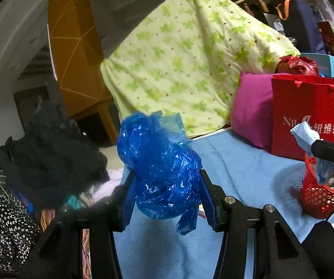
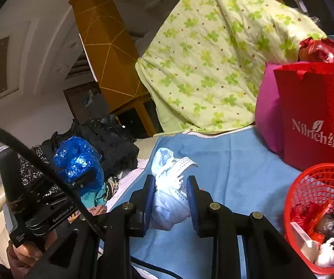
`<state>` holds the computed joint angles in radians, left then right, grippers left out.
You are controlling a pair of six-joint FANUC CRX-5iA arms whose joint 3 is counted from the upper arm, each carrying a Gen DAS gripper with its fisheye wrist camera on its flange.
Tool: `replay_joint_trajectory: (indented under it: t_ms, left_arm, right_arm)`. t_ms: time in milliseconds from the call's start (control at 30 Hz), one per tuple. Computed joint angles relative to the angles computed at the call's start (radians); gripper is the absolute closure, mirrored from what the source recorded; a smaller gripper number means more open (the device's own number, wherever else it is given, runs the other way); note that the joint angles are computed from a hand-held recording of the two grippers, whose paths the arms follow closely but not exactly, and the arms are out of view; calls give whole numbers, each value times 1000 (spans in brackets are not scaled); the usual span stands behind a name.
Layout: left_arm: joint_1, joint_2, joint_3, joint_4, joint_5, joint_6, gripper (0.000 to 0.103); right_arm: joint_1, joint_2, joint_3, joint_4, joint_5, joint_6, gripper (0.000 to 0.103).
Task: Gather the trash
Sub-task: 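Lift the blue bag with the left tool while the right tool lifts the white tissue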
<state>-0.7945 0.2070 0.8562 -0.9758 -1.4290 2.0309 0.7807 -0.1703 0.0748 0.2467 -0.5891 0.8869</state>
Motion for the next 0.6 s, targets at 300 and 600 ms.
replay_joint_trajectory:
  t_ms: [300,600]
  left_arm:
    - [-52,18,30,-33,-23,-12,50]
    - [-52,40,50,-13,-34,-30,50]
  right_arm:
    - [-2,-73,-70,60,22,-59,73]
    - [-20,-90,-89,38,29,-60,73]
